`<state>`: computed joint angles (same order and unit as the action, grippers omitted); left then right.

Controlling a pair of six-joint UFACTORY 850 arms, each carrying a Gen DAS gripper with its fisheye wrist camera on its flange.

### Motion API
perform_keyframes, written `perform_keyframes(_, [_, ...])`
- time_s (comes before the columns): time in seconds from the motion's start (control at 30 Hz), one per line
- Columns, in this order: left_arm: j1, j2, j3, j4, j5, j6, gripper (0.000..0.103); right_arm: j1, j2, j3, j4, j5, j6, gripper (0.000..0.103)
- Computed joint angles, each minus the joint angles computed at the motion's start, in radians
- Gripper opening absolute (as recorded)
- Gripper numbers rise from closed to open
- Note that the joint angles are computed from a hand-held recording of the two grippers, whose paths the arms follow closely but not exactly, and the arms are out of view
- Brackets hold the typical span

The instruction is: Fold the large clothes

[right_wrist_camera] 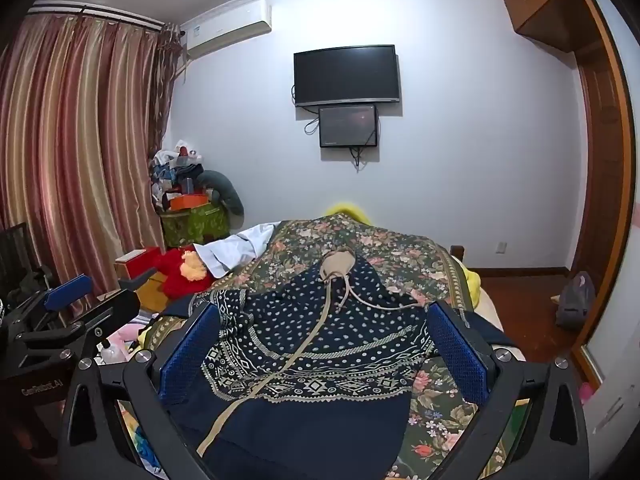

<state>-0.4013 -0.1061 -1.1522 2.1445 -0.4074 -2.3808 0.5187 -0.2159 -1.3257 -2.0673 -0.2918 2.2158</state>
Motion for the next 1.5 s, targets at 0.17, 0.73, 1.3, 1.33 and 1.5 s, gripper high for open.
perform_keyframes(0.17, [-0.002, -0.012, -0.012, -0.026, 0.006, 0.015, 0.103, 0.003, -0.001, -0.004, 0.023, -0.002, -0.022, 0.103])
perform_keyframes(0.73, [0.01, -0.008, 0.002, -0.027, 0.017, 0.002, 0.103, 0.012, 0.0, 0.0, 0.02, -0.01, -0.015, 0.103])
perform_keyframes(1.3, [0.013, -0.009, -0.002, -0.06, 0.015, 0.019, 0.103, 0.01, -0.01, -0.01, 0.0, -0.005, -0.001, 0.103])
perform_keyframes(1.33, [0.013, -0.009, -0.004, -0.065, 0.014, 0.022, 0.103, 0.009, -0.012, -0.013, 0.004, -0.003, -0.004, 0.103])
perform_keyframes(1.5, [0.015, -0.011, -0.006, -0.069, 0.013, 0.02, 0.103, 0.01, -0.013, -0.015, 0.012, -0.003, -0.013, 0.103])
